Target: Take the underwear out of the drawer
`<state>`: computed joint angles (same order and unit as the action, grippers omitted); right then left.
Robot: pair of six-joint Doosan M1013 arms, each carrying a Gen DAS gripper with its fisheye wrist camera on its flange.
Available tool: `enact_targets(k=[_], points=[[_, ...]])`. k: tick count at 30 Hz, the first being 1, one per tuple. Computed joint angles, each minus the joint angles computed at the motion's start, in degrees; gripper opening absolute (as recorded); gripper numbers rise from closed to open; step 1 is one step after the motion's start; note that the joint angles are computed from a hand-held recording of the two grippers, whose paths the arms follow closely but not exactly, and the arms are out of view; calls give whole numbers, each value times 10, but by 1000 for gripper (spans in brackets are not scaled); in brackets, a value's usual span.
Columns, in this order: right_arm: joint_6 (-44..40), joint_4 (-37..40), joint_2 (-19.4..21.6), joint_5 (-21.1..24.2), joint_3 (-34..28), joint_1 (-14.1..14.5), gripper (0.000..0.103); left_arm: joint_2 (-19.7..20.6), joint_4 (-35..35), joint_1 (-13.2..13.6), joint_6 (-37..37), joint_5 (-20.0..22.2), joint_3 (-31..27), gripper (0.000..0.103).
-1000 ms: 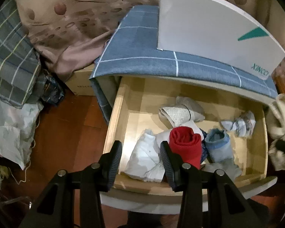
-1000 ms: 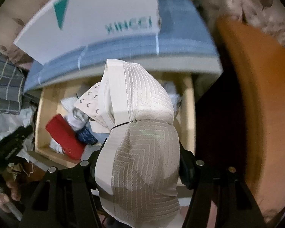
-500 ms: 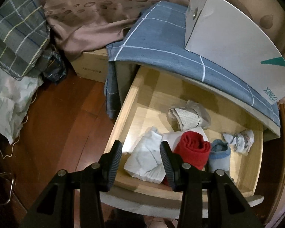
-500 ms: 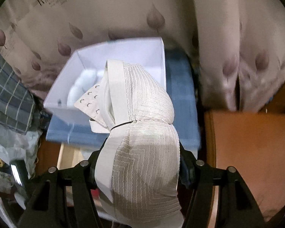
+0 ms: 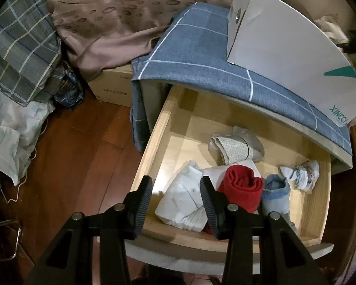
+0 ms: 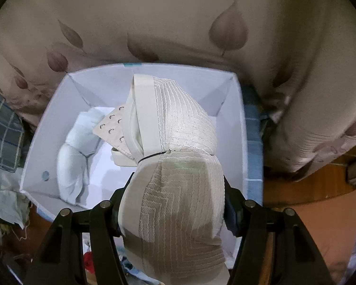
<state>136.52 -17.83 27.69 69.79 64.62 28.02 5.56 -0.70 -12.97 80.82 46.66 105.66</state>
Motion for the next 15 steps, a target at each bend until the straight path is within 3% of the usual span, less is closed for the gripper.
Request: enact_targets(k=[9,15], points=[[-45,11,49,60,-42,-5,60,3,5,0,-5,3,-1,43],[-61,21,59,73,-54,-3,61,2,8,0,-3,1,0,43]])
